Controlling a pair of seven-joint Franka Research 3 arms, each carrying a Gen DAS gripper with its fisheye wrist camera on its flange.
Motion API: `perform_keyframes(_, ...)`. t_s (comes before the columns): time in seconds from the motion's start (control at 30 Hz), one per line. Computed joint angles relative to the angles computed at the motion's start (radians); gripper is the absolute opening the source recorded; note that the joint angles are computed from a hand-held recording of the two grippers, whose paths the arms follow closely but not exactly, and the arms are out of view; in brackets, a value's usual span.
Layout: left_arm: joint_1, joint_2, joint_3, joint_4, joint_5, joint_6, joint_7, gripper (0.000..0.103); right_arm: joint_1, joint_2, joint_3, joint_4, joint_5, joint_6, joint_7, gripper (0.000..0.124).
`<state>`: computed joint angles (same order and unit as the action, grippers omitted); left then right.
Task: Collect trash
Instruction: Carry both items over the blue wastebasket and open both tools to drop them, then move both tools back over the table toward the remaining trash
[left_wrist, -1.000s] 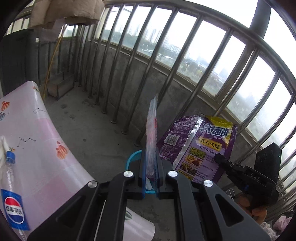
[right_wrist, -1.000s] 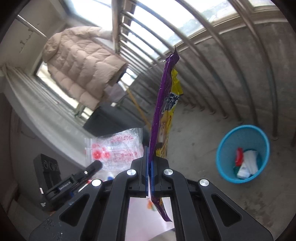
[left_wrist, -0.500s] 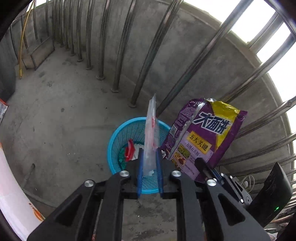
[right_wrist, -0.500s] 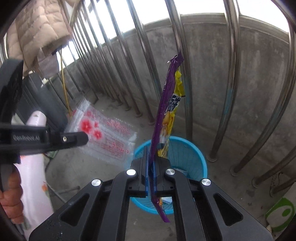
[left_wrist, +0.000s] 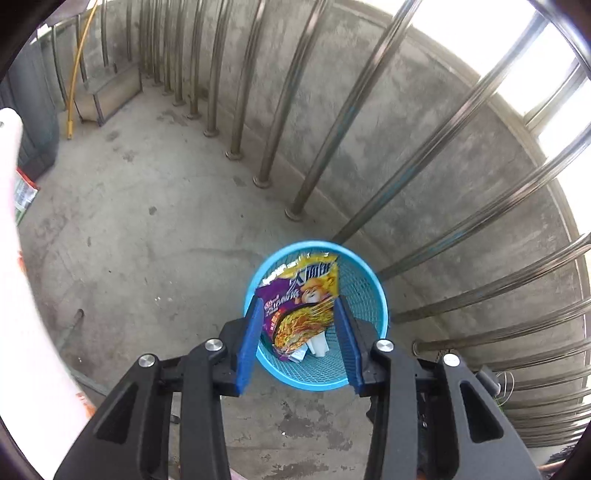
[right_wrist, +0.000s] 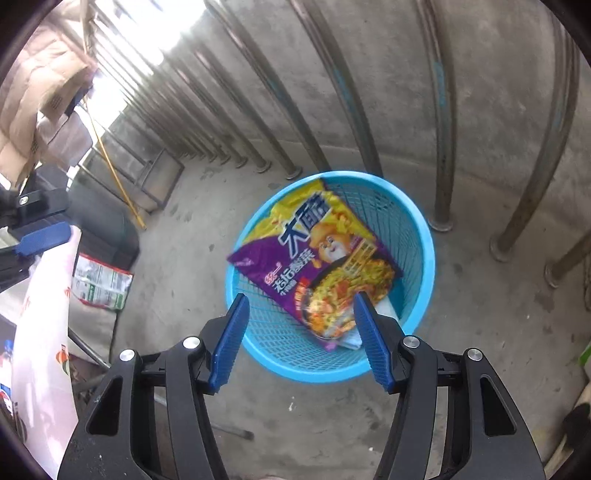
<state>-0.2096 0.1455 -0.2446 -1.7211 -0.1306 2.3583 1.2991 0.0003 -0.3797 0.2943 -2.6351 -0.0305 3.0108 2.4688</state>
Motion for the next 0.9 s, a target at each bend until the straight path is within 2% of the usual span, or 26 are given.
perform_keyframes(0.17, 0.008, -0.136, 0.014, -0.081, -0.011, 0.007, 0.047, 0.038, 0.053, -0.013, -0.039, 0.01, 0.044, -0.012, -0.023, 0.043)
perform_keyframes(0.27, 0.006, -0.255, 0.039, -0.165, -0.064, 0.026, 0.104, 0.038, 0.065, 0.005, -0.035, 0.024, 0.051, -0.005, -0.039, 0.039)
perform_keyframes(0.43, -0.018, -0.494, 0.089, -0.355, -0.049, 0.098, 0.118, 0.042, 0.142, -0.015, -0.072, 0.048, 0.106, -0.002, -0.092, 0.039)
perform_keyframes(0.53, -0.017, -0.639, 0.105, -0.471, -0.001, 0.126, 0.08, 0.043, 0.16, -0.049, -0.058, 0.061, 0.125, 0.008, -0.113, 0.042)
perform_keyframes(0.63, -0.002, -0.771, 0.111, -0.571, 0.06, 0.133, 0.01, 0.043, 0.218, -0.054, -0.08, 0.107, 0.153, -0.006, -0.18, 0.045)
perform_keyframes(0.9, 0.068, -1.153, 0.161, -0.79, 0.183, 0.032, -0.167, 0.044, 0.404, -0.014, -0.136, 0.296, 0.264, -0.094, -0.425, 0.052)
